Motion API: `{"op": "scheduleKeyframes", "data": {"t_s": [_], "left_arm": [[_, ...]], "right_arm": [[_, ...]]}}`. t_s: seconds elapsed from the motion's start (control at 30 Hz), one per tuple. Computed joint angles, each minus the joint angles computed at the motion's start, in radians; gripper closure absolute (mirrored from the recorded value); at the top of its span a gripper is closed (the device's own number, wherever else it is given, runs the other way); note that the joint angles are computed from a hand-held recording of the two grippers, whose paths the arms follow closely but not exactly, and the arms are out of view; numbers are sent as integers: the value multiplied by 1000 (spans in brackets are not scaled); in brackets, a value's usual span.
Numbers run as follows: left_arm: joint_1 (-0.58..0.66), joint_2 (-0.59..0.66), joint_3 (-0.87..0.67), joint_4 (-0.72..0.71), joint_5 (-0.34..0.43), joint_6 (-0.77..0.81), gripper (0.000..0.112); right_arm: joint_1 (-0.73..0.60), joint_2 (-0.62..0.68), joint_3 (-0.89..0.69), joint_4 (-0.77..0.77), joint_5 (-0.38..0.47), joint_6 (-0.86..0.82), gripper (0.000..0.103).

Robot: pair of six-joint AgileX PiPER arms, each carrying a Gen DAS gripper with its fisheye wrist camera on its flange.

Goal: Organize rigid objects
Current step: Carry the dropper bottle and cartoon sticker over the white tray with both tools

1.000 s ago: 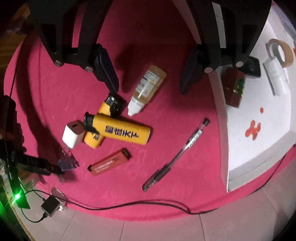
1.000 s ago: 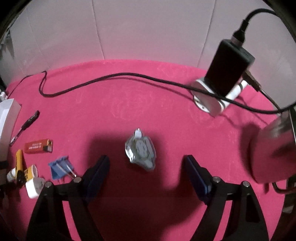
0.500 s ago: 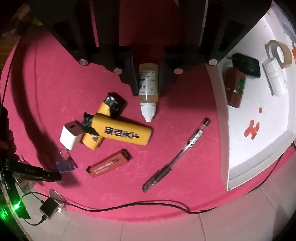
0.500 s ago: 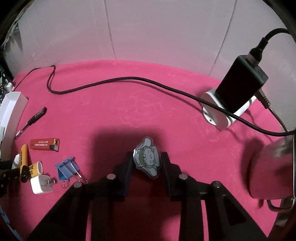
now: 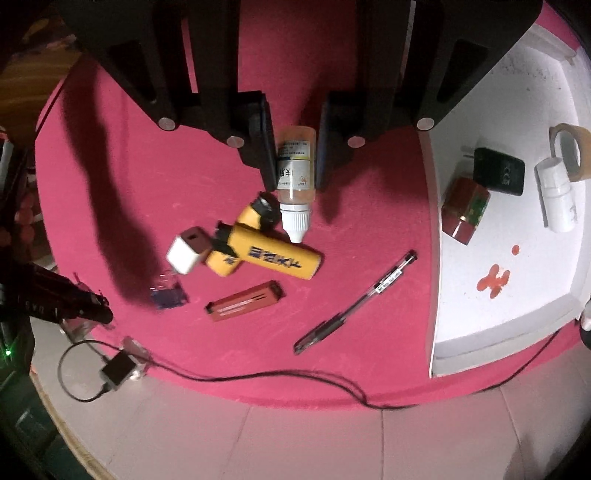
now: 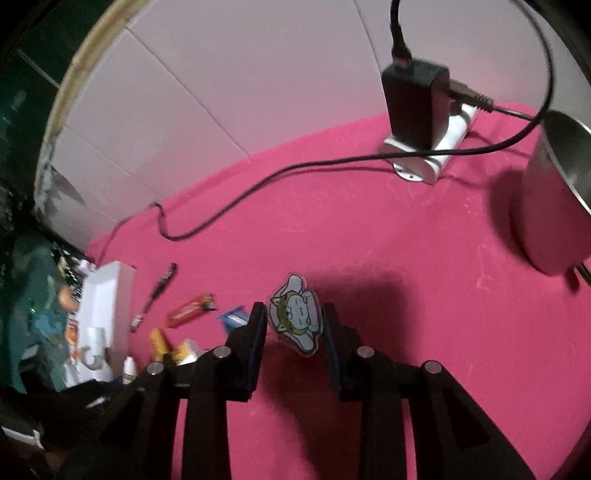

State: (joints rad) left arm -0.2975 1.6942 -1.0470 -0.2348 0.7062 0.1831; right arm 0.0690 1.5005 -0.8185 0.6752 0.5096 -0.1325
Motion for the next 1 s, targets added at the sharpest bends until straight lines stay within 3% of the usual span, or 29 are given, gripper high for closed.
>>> {"op": "scheduleKeyframes", "data": {"t_s": [0.17,0.5,1.0], "left_arm": [[25,-73,28,-61,10,77,93],[238,-257,73,-134,99,238,93],[558,-385,85,-212,216,440,93]], "right_arm": [[72,-61,-55,-75,21,137,74],[376,25,-221,-314,-57,484,74],[546,125,-420,-451,-26,649,74]]}}
